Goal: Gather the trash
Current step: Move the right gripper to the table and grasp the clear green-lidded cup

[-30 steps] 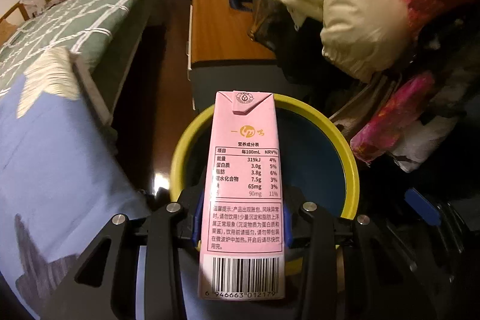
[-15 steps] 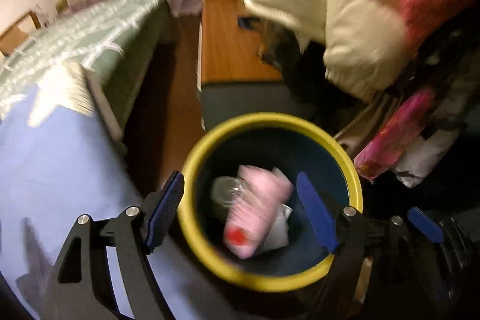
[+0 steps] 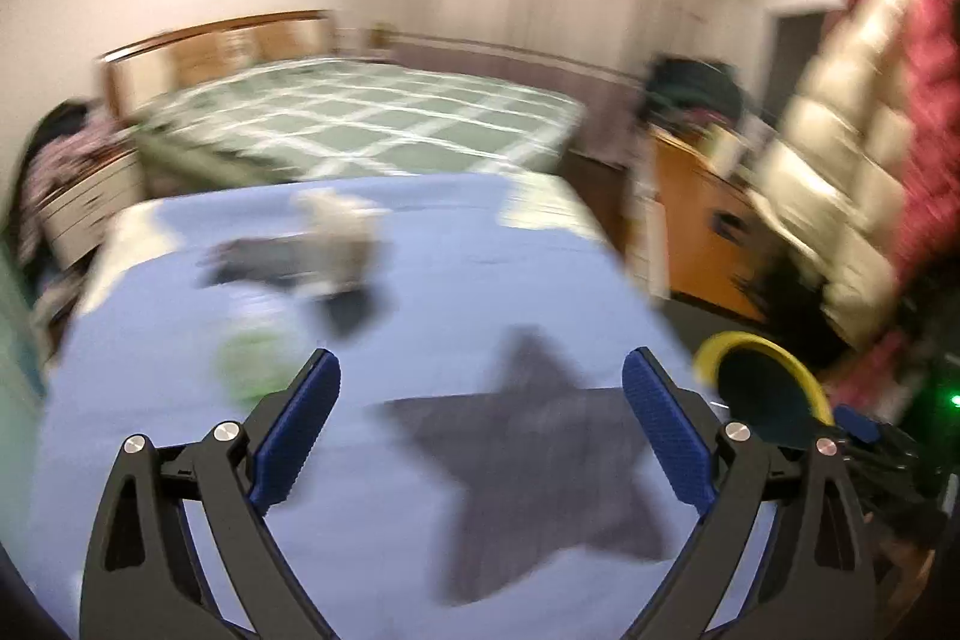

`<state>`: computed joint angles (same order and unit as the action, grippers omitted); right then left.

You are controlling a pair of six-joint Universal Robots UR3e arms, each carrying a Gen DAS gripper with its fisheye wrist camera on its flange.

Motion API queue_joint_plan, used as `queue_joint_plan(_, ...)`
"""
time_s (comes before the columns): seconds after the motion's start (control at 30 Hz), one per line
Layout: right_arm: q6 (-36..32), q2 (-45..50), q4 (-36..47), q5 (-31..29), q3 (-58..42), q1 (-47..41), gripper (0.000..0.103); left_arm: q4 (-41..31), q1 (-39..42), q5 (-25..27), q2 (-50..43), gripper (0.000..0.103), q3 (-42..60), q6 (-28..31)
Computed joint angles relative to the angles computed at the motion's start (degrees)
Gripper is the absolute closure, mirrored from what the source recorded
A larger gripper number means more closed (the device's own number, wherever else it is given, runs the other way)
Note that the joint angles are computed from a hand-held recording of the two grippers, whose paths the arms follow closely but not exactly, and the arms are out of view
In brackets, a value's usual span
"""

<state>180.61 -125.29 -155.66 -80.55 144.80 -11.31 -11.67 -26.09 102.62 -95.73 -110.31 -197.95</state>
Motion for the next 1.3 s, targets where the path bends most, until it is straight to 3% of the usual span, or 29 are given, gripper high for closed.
queue_joint_plan(0.2, 8.92, 24.81, -10.93, -10.31, -15.32, 23.26, 0.036, 4.38, 16.80, -0.84, 18.09, 0.008, -21.87, 3.24)
queue_joint_plan(0.3, 11.16, 34.15, -11.88, -13.18, -24.41, 31.51, 0.036, 7.43, 28.13, -7.45, 23.25, 0.008, -29.48, 7.00)
queue_joint_plan(0.4, 12.02, 43.16, -10.99, -14.02, -34.58, 37.57, 0.036, 12.12, 37.98, -12.89, 22.99, 0.008, -33.58, 11.58)
queue_joint_plan(0.57, 12.21, 56.28, -7.42, -12.98, -51.05, 44.05, 0.036, 22.73, 46.99, -15.61, 12.69, 0.008, -34.55, 15.41)
queue_joint_plan(0.77, 12.59, 68.32, -0.33, -11.81, -69.01, 48.30, 0.035, 24.35, 50.80, -17.41, 6.03, 0.008, -32.90, 13.90)
queue_joint_plan(0.97, 12.64, 78.45, 8.37, -12.80, -86.98, 51.12, 0.035, 26.65, 50.96, -18.04, 6.98, 0.008, -34.97, 13.84)
queue_joint_plan(1.13, 13.29, 85.50, 14.16, -15.79, -98.75, 52.09, 0.035, 25.85, 50.53, -18.13, 8.84, 0.008, -35.75, 13.72)
queue_joint_plan(1.3, 13.37, 88.39, 16.38, -16.44, -103.17, 51.65, 0.035, 24.26, 51.52, -19.49, 10.83, 0.008, -36.58, 13.84)
